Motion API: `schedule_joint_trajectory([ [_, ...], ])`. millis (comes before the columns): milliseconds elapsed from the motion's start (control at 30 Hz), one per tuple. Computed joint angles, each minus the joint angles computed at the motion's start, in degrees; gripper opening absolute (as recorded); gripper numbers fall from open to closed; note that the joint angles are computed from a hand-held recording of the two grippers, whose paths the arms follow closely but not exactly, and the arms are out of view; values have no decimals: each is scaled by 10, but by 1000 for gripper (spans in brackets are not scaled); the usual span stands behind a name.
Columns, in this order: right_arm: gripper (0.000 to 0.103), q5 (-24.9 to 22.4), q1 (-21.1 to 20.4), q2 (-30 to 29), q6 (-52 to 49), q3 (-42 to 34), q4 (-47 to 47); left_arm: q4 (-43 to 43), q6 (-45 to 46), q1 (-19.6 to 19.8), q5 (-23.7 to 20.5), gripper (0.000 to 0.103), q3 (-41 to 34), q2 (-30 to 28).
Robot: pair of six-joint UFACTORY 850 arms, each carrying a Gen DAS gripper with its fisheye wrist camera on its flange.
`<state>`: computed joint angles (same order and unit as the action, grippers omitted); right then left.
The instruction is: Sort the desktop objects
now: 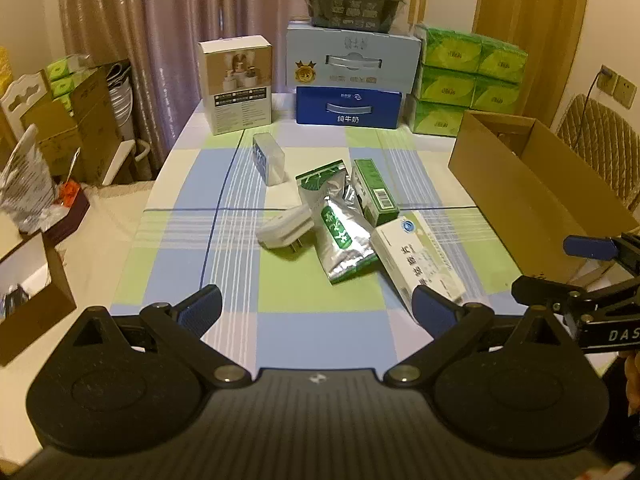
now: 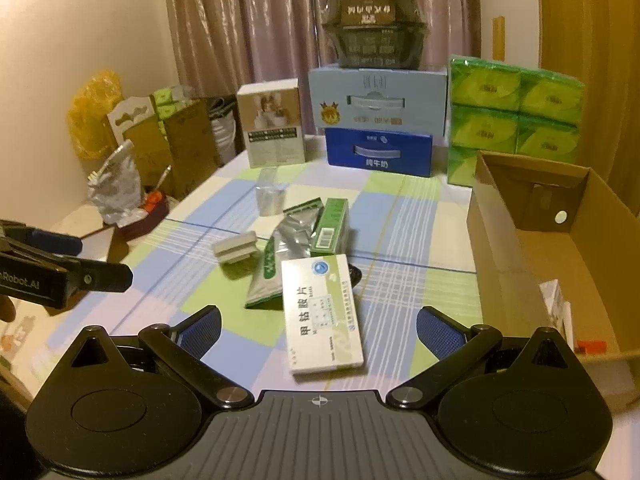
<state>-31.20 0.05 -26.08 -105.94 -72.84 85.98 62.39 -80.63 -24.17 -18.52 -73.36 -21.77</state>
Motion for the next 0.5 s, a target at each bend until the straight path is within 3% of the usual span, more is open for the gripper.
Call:
schedule_joint_trajectory([
  [133, 101, 17, 13, -37, 5, -31, -20, 31, -12, 23, 37, 99, -19, -32],
  [500, 101, 33, 35, -128, 60, -118, -94, -92, 163, 61, 64, 99, -100, -132],
])
